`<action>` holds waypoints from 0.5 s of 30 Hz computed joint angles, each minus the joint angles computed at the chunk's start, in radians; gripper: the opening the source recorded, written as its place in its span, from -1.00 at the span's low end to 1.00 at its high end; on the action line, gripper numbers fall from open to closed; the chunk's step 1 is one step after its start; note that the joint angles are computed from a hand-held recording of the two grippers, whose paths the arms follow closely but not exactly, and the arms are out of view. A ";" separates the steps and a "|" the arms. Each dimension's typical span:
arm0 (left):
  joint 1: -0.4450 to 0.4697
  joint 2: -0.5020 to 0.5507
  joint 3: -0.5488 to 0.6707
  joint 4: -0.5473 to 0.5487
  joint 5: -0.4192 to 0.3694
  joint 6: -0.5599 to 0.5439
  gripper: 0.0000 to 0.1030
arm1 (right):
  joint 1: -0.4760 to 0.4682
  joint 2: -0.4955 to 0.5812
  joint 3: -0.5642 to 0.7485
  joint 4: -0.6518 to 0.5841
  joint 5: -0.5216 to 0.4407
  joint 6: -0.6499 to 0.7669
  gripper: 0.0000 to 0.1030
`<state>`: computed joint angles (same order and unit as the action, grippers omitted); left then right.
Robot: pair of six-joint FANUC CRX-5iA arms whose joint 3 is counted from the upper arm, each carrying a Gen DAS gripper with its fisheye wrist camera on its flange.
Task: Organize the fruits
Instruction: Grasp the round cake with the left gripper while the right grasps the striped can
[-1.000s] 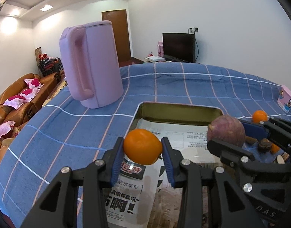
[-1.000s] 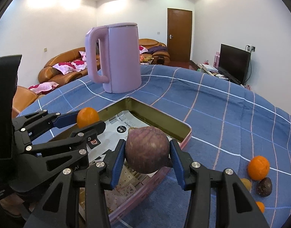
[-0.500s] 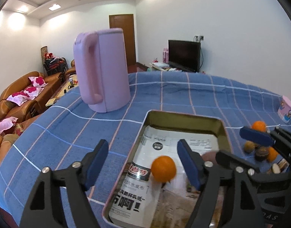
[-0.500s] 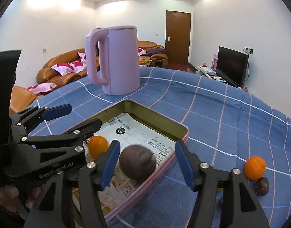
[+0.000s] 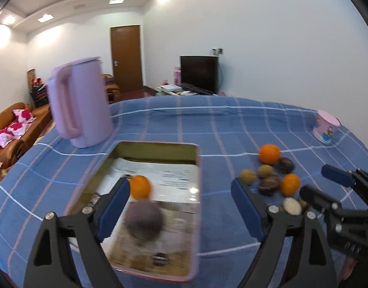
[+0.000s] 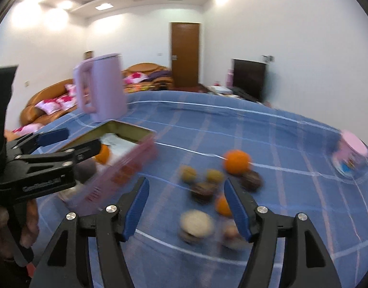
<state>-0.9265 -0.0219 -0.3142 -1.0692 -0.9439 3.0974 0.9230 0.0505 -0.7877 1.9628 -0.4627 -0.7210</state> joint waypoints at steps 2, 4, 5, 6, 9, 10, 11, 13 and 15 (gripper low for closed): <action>-0.004 0.026 0.020 0.014 0.015 -0.018 0.72 | 0.011 -0.017 -0.027 -0.084 -0.033 0.041 0.29; -0.002 0.051 0.041 0.030 0.031 -0.039 0.72 | 0.013 -0.026 -0.044 -0.136 -0.051 0.058 0.29; -0.006 0.065 0.052 0.037 0.032 -0.047 0.72 | 0.009 -0.027 -0.048 -0.143 -0.050 0.057 0.29; -0.006 0.075 0.060 0.042 0.034 -0.053 0.72 | 0.004 -0.028 -0.052 -0.156 -0.046 0.062 0.29; -0.001 0.095 0.074 0.061 0.045 -0.075 0.72 | 0.005 -0.016 -0.043 -0.203 -0.036 0.094 0.29; -0.001 0.098 0.074 0.065 0.049 -0.076 0.72 | 0.000 -0.017 -0.044 -0.200 -0.023 0.093 0.29; -0.002 0.100 0.075 0.067 0.050 -0.078 0.72 | -0.008 -0.017 -0.043 -0.193 -0.013 0.091 0.29; -0.003 0.110 0.082 0.072 0.048 -0.085 0.72 | 0.006 -0.008 -0.034 -0.254 -0.008 0.142 0.29; -0.005 0.113 0.082 0.072 0.050 -0.085 0.72 | 0.012 -0.010 -0.035 -0.300 0.004 0.173 0.29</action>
<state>-0.9311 0.0915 -0.2324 -0.9971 -0.8937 3.0125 0.9354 0.0404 -0.8225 1.6629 -0.4585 -0.5482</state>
